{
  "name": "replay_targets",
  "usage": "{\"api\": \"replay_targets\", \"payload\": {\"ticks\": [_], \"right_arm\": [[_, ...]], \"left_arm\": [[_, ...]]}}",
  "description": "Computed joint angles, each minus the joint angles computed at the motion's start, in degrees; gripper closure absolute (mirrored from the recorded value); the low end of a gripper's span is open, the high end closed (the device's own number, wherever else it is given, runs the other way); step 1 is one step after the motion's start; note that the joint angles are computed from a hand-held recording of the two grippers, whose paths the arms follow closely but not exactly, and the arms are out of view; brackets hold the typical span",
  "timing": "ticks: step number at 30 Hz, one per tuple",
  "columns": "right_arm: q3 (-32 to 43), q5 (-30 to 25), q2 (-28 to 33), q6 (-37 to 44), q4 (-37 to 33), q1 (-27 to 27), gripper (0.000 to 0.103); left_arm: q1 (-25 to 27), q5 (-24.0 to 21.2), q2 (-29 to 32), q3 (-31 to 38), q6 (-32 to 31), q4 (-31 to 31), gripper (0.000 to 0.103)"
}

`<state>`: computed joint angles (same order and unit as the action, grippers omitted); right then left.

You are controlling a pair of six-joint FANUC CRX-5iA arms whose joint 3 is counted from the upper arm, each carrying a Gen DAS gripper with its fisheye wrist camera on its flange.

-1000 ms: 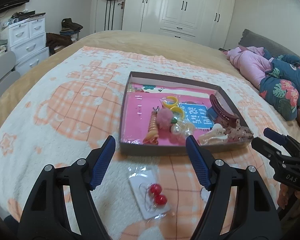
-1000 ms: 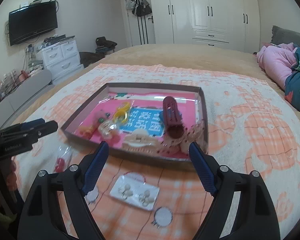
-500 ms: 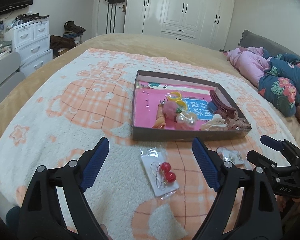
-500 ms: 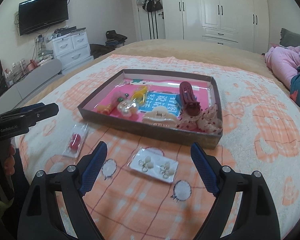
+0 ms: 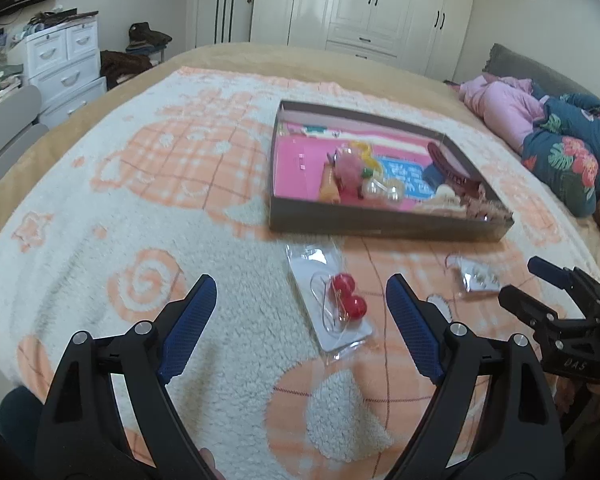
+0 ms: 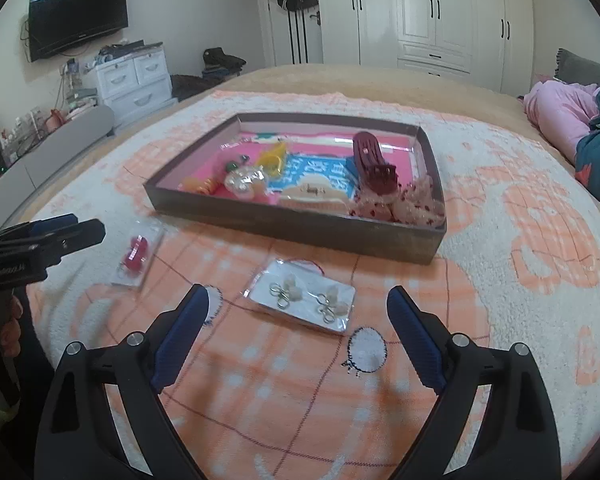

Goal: Organize jewelry
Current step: 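Withdraw both open tools toward the red bead earring bag and earring card, then grasp the red bead earring bag with the left tool while the right tool grasps the white earring card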

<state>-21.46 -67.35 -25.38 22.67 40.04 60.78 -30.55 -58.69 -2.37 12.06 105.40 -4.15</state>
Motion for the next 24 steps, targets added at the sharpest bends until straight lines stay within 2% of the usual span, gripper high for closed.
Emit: {"api": "replay_targets", "payload": {"ticks": [16,18,19,22,24], "right_arm": [[2.19,3.42,3.61,2.38,-8.74,-6.07,0.014],[2.58,3.17,4.32,2.71,-8.55,-6.3,0.019],[2.78,2.92,4.64,3.04,-8.52,-6.35,0.028],[2.75,2.5,4.89,4.3,-7.83,-6.1,0.033],[2.54,2.67,4.44,4.47,-7.9,-5.92,0.033]], "left_arm": [[-0.83,-0.08,3.1,-0.22,-0.48,0.52,0.025],[-1.02,-0.15,3.58,0.21,-0.33,0.09,0.025],[-1.05,-0.14,3.77,0.31,-0.34,0.16,0.025],[-1.23,-0.11,4.31,0.77,-0.24,-0.06,0.026],[-1.48,-0.01,4.65,1.15,-0.28,-0.42,0.036]]}}
